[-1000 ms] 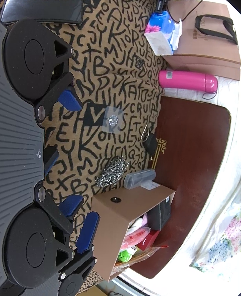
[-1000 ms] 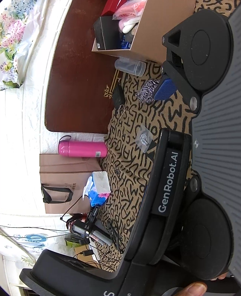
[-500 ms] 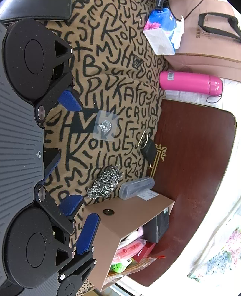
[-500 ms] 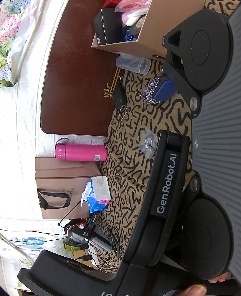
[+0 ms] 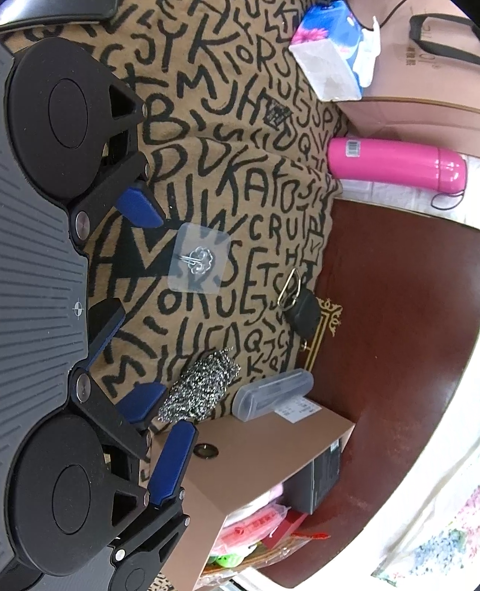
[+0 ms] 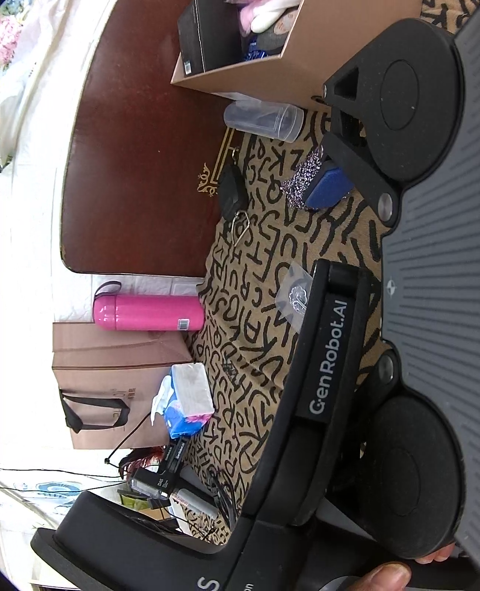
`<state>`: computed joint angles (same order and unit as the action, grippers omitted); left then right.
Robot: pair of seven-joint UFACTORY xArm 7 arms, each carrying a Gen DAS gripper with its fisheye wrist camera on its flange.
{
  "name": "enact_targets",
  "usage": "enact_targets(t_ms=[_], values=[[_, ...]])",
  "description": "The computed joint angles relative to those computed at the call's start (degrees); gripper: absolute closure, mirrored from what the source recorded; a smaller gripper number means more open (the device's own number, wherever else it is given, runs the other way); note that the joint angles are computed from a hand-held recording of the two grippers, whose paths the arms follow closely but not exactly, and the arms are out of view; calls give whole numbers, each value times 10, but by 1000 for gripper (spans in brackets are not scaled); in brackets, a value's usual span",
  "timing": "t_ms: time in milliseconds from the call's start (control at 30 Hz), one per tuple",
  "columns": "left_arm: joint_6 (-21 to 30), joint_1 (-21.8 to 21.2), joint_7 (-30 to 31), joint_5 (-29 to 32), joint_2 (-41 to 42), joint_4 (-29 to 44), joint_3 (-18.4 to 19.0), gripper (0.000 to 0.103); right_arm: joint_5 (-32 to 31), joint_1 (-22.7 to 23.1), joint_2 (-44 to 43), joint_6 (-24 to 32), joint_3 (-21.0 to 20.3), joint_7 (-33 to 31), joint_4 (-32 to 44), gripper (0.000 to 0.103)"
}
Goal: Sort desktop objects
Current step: 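Move the left gripper toward the clear adhesive hook packet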
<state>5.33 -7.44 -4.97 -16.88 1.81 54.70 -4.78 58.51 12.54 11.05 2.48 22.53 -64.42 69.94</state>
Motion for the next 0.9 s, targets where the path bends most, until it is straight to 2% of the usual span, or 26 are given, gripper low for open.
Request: enact_targets(t_ms=[167, 367, 567, 733, 900], values=[[3, 12, 33, -37, 31, 26, -9, 13, -66, 8, 27, 0, -15, 58, 16, 11], [12, 37, 70, -87, 63, 59, -32, 19, -190, 36, 57, -29, -51, 152, 27, 14], [14, 45, 73, -85, 86, 83, -37, 23, -261, 49, 82, -34, -76, 218, 46, 17], [14, 54, 86, -79, 99, 97, -45, 27, -305, 36, 100, -36, -66, 245, 58, 17], [11, 72, 112, -98, 108, 105, -64, 28, -336, 4, 112, -44, -33, 260, 63, 17]])
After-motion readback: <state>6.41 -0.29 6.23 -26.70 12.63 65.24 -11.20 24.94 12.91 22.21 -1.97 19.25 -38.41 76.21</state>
